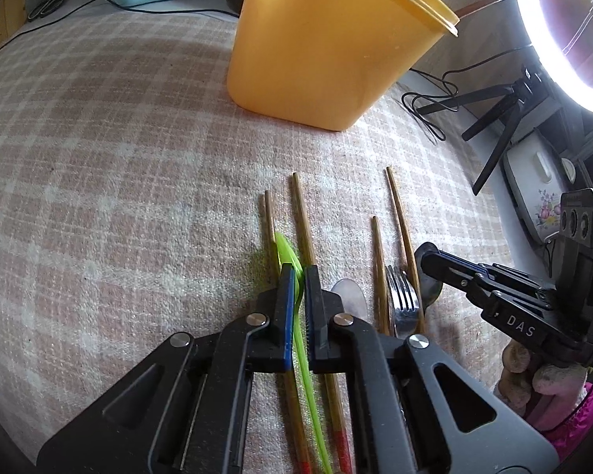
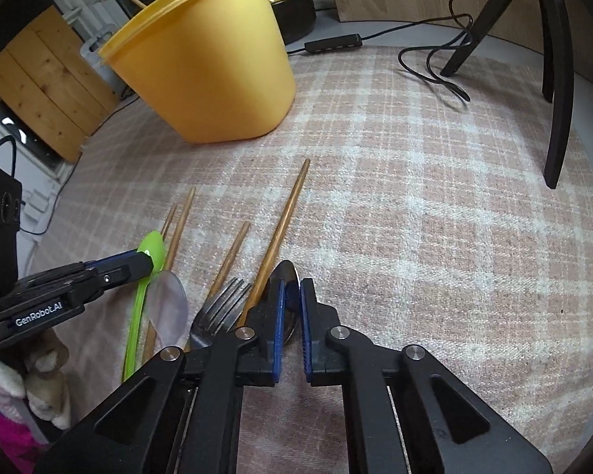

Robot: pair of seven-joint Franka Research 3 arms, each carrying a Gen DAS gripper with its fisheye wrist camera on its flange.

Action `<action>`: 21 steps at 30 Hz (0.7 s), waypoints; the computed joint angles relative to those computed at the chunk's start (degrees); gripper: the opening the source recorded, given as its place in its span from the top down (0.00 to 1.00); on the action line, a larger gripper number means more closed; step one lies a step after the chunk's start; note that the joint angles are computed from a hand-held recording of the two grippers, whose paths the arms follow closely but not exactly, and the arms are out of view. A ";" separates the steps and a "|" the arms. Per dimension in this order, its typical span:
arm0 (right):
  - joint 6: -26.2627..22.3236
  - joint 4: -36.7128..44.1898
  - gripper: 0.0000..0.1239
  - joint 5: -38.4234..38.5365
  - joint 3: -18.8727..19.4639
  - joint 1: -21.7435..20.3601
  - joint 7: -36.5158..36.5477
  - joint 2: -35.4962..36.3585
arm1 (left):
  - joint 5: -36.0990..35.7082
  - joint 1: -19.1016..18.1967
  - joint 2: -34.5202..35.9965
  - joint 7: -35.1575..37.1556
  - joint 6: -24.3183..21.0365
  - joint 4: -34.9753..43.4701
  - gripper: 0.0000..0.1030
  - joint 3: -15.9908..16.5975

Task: Organize utensils
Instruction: 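Grasp the green plastic spoon with the left tool while the right tool grasps the metal spoon, then lift both spoons and carry them over the yellow bucket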

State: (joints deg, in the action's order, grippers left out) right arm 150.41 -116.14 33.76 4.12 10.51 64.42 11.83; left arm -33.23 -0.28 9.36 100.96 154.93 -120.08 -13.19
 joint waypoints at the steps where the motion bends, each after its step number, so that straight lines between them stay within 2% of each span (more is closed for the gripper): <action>1: -0.33 0.25 0.98 0.42 0.07 -0.18 -0.37 0.06 | -0.08 0.04 -0.14 0.03 0.18 -0.07 0.98 0.01; 13: -2.04 -0.73 1.00 6.33 0.30 -0.31 -5.54 -3.50 | -5.31 -0.37 -4.27 4.77 1.89 -3.06 0.99 1.13; 21: 2.35 -2.88 1.00 7.98 -0.08 0.99 -8.72 -7.44 | -10.19 -1.96 -8.12 8.82 2.90 -4.66 0.99 3.09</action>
State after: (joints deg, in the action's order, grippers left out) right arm 152.75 -119.02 41.74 4.04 11.50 55.70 4.39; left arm -43.42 -2.24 1.23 109.78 157.83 -124.74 -10.10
